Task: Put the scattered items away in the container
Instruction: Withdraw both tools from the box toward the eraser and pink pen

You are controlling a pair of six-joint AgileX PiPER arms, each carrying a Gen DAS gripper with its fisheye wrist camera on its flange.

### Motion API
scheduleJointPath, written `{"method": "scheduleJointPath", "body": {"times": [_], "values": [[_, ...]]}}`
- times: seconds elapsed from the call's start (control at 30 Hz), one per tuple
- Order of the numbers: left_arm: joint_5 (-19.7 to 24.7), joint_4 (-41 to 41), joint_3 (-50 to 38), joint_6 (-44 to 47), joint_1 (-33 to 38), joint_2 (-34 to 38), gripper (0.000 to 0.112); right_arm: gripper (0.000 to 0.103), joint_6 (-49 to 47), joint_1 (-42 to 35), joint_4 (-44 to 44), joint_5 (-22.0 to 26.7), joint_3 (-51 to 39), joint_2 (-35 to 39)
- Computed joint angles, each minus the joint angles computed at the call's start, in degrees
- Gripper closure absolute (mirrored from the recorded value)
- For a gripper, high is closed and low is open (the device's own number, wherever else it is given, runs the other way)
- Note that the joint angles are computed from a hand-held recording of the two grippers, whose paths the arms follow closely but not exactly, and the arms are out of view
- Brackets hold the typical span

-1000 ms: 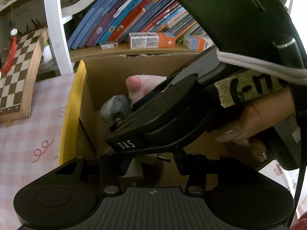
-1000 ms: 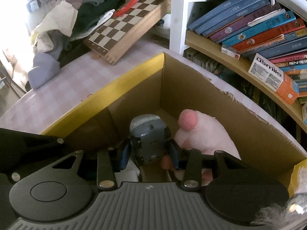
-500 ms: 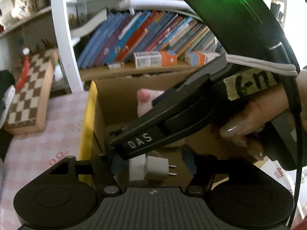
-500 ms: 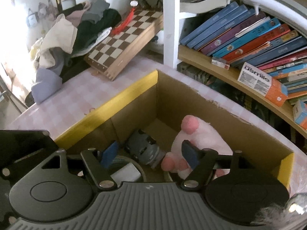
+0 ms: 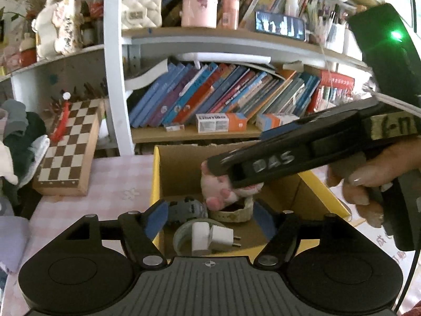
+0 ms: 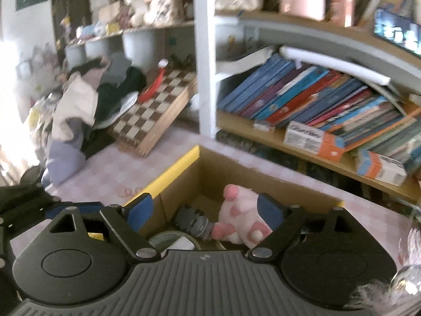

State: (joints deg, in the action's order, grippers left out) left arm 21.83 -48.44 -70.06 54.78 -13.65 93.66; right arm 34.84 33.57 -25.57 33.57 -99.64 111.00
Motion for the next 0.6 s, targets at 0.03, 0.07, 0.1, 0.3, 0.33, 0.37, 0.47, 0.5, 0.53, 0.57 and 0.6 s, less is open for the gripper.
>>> {"method": "scheduleJointPath", "body": {"times": [0.03, 0.07, 0.1, 0.3, 0.33, 0.37, 0.47, 0.5, 0.53, 0.57, 0.6], "values": [[0.51, -1.72, 1.02, 1.95, 0.74, -0.98, 0.038, 0.017, 3.35, 0.77, -2.64, 0.01, 1.53, -1.16], [0.92, -3.38, 2.03, 3.79, 1.43, -1.85, 0.038, 0.017, 6.63, 1.55, -5.25, 0.29, 2.94, -2.33], [1.30, -4.85, 2.99, 5.39, 2.11, -2.65, 0.038, 0.017, 9.72, 2.35, -7.76, 0.72, 4.17, -3.28], [4.96, -10.69, 8.24, 12.74, 6.55, -6.79, 0.037, 0.016, 28.90, 8.27, -22.42, 6.06, 11.77, -8.61], [5.47, -11.22, 9.11, 13.56, 7.18, -7.56, 0.037, 0.016, 31.09, 9.15, -23.77, 7.16, 12.79, -9.36], [5.96, -11.72, 9.94, 14.40, 7.82, -8.31, 0.036, 0.015, 33.63, 10.31, -25.28, 8.65, 13.89, -10.13], [7.22, -13.59, 12.41, 17.52, 9.62, -10.50, 0.033, 0.013, 39.99, 13.72, -28.50, 12.76, 16.97, -12.12], [7.80, -14.27, 13.23, 18.69, 10.30, -11.24, 0.033, 0.013, 42.01, 14.91, -29.37, 14.29, 17.83, -12.63], [8.42, -14.78, 14.06, 19.65, 10.97, -12.00, 0.032, 0.013, 43.59, 15.86, -30.03, 15.54, 18.45, -12.95], [8.97, -15.01, 14.72, 20.27, 11.53, -12.62, 0.032, 0.012, 45.51, 17.10, -30.78, 17.11, 19.19, -13.32], [9.50, -15.16, 15.40, 20.87, 12.13, -13.23, 0.032, 0.012, 47.39, 18.30, -31.44, 18.67, 19.91, -13.63]]}}
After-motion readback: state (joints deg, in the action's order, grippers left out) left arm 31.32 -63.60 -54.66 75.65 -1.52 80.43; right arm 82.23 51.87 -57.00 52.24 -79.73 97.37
